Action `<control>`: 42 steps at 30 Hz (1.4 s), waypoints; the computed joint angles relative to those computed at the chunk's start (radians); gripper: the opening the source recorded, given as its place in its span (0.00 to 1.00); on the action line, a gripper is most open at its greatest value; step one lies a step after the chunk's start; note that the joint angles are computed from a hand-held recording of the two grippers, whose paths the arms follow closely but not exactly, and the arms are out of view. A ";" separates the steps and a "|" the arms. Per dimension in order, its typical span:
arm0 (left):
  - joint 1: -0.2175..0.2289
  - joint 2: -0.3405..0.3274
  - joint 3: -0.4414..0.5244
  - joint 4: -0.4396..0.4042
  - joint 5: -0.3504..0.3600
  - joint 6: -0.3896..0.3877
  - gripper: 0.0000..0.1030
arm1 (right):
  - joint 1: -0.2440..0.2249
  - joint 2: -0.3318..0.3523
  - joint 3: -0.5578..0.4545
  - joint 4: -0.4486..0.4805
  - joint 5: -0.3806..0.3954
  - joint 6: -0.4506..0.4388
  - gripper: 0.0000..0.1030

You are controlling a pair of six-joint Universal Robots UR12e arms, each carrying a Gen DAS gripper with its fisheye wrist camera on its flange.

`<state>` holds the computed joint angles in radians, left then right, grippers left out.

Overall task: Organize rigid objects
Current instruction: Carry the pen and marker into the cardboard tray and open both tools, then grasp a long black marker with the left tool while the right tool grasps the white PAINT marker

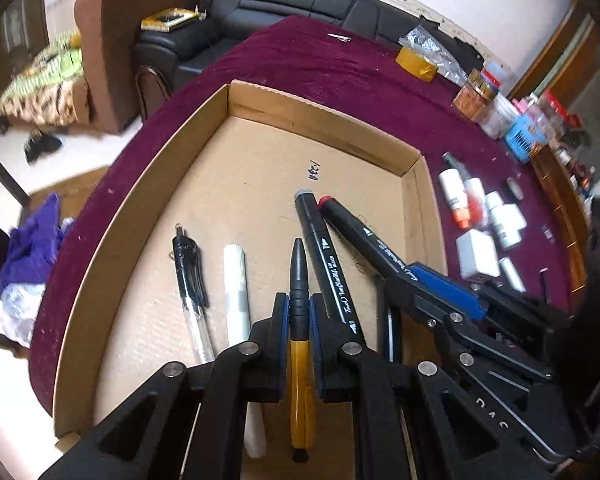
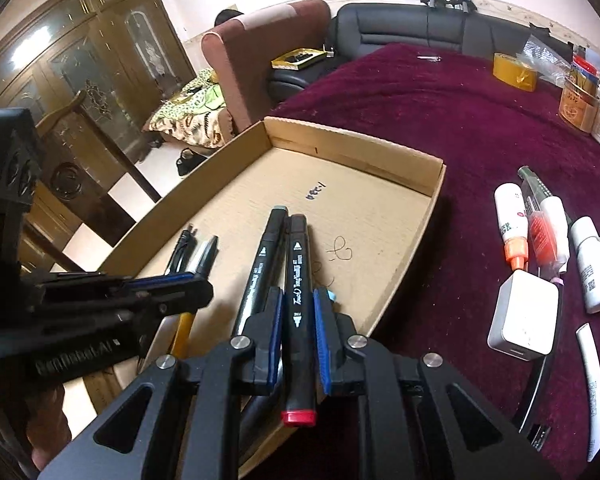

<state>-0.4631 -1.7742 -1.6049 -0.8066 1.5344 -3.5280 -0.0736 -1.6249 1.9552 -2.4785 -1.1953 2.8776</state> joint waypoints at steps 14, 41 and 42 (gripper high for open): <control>-0.024 -0.016 -0.015 0.038 0.105 -0.007 0.20 | -0.018 -0.006 0.018 -0.016 0.066 0.009 0.36; -0.207 -0.080 0.076 0.189 0.143 0.166 0.79 | -0.467 -0.284 0.256 -0.004 0.395 -0.029 0.55; -0.210 -0.090 0.088 0.175 0.131 0.171 0.79 | -0.469 -0.278 0.252 -0.014 0.374 -0.014 0.52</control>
